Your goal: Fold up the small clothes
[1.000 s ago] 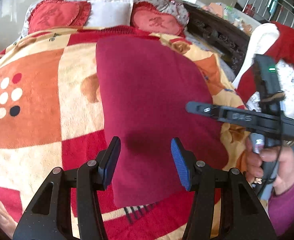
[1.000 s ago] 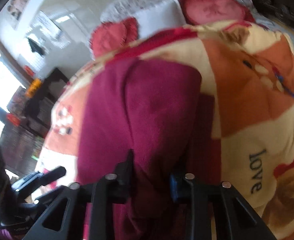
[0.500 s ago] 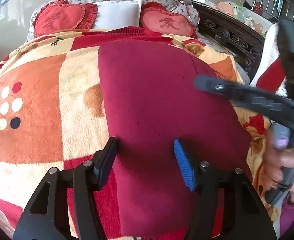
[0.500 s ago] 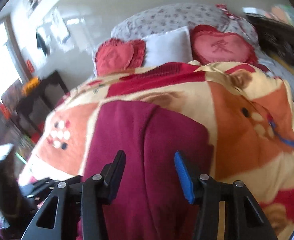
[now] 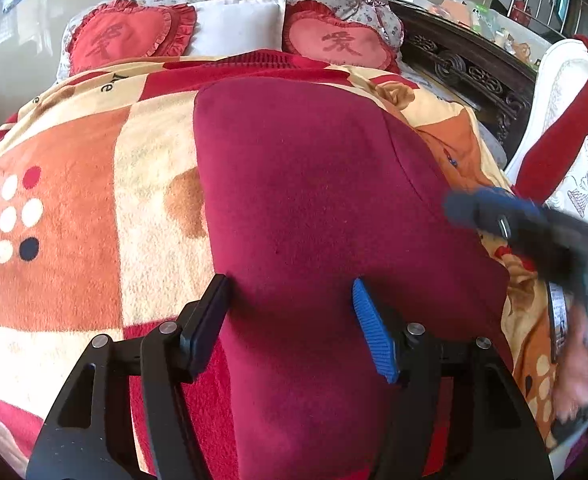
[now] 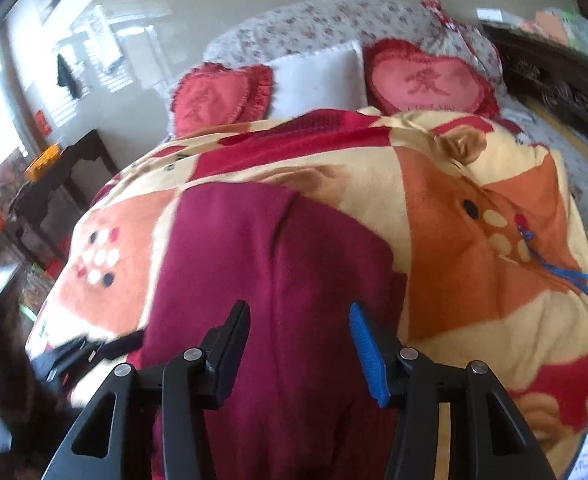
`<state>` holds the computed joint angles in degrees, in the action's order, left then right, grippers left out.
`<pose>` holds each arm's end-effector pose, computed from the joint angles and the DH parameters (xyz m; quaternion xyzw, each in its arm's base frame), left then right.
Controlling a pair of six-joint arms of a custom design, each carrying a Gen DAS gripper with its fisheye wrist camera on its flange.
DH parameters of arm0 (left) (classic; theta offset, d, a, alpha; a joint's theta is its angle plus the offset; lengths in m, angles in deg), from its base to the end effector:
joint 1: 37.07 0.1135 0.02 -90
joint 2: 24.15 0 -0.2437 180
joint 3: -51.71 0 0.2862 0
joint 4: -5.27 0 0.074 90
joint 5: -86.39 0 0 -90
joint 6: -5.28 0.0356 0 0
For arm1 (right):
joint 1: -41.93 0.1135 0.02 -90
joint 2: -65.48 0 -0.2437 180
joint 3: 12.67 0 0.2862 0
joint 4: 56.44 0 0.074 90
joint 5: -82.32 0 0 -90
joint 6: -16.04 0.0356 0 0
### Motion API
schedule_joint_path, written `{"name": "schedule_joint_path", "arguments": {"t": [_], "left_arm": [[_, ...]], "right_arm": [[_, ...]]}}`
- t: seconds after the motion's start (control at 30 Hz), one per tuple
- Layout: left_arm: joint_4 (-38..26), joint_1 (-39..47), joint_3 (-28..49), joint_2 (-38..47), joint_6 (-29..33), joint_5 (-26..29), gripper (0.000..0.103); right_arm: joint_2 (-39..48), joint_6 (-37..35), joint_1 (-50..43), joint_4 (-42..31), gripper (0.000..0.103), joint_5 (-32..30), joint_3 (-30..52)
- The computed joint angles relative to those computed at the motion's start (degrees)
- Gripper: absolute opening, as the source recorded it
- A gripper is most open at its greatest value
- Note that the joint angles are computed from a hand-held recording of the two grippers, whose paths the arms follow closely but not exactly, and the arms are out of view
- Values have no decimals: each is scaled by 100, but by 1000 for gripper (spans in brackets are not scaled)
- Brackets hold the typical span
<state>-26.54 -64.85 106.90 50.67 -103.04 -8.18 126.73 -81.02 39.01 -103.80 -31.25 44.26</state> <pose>0.2614 -0.1345 0.1669 0.0647 0.9410 -0.0945 0.3183 0.2547 0.0013 0.2219 -0.1004 0.9217 0.1642 0.3369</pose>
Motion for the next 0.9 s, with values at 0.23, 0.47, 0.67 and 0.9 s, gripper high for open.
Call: {"name": "schedule_joint_path", "arguments": {"t": [0.23, 0.47, 0.67, 0.9], "left_arm": [[-53, -218, 3, 37, -19, -341, 64], [-161, -268, -70, -132, -121, -378, 64], [-329, -210, -79, -266, -146, -226, 64], [-122, 560, -306, -608, -253, 1190, 64]], "right_arm": [[-458, 82, 125, 110, 49, 653, -987], [-723, 61, -61, -103, 49, 489, -1096], [-1066, 251, -670, -355, 51, -276, -1073], [-531, 644, -1026, 62, 78, -871, -966]]}}
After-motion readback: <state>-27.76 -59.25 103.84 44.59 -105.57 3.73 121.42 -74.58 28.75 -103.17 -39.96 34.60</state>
